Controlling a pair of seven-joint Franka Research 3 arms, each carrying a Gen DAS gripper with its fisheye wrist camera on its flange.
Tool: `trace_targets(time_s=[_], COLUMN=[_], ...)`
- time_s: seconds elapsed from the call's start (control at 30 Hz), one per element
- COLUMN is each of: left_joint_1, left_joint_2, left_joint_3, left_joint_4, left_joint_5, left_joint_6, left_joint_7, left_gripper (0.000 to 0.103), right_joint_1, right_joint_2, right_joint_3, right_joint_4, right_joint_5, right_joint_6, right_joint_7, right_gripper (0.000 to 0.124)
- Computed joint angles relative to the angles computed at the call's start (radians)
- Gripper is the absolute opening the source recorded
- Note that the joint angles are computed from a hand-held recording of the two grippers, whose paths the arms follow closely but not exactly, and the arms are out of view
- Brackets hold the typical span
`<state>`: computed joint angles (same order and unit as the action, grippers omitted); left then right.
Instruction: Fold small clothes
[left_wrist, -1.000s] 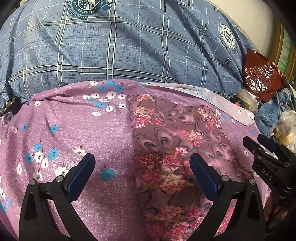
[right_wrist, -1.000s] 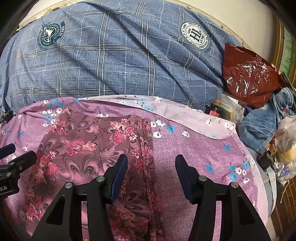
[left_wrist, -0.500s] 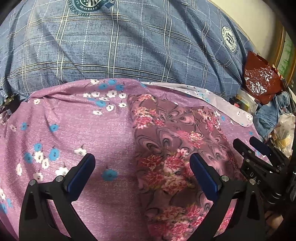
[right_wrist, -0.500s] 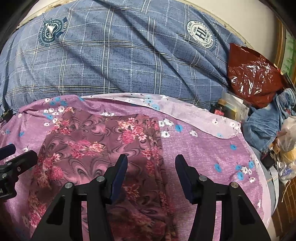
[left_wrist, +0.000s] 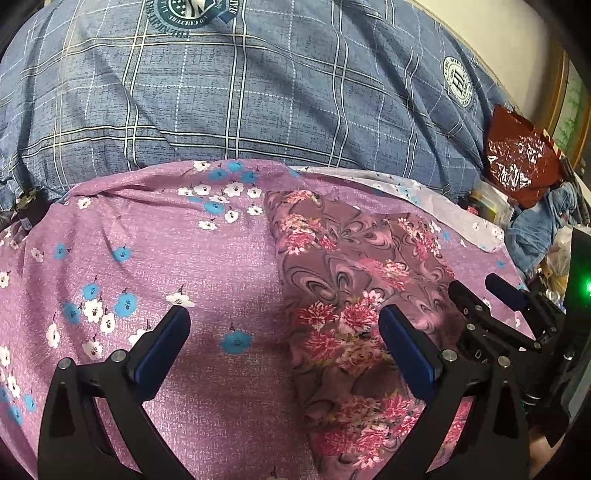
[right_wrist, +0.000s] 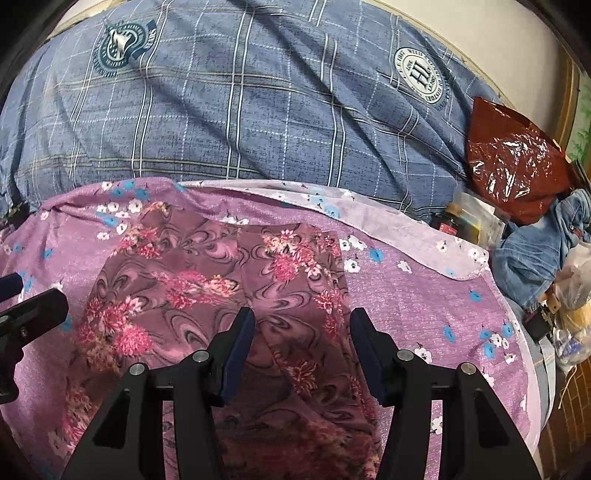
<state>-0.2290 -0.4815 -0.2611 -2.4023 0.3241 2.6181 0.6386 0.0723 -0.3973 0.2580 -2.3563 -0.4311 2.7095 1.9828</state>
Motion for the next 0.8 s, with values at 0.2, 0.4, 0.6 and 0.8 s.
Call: trace_targets(time_s=[0.2, 0.4, 0.6, 0.8], left_joint_1=[-0.004, -0.003, -0.004, -0.067], left_joint_2=[0.032, 0.059, 0.07, 0.065], left_joint_3=[0.008, -0.001, -0.011, 0.066], left_joint_4=[0.013, 0.032, 0.045, 0.017], left_joint_5=[-0.018, -0.013, 0.012, -0.096], left_joint_6=[0.014, 0.008, -0.016, 0.045], left_joint_7=[-0.003, -0.007, -0.008, 0.094], left_gripper=[0.102, 0.102, 0.102, 0.102], right_joint_1=[-0.002, -0.01, 0.035, 0.308], right_joint_2=[0.007, 0.006, -0.009, 0.011], right_joint_3=[-0.011, -0.027, -0.099, -0.459], right_joint_4=[0.002, 0.001, -0.014, 0.029], right_joint_5=[-0.003, 0.0, 0.114, 0.789], right_joint_6=[-0.006, -0.008, -0.004, -0.136], right_joint_7=[-0.012, -0.03, -0.133, -0.592], right_gripper=[0.055, 0.055, 0.056, 0.059])
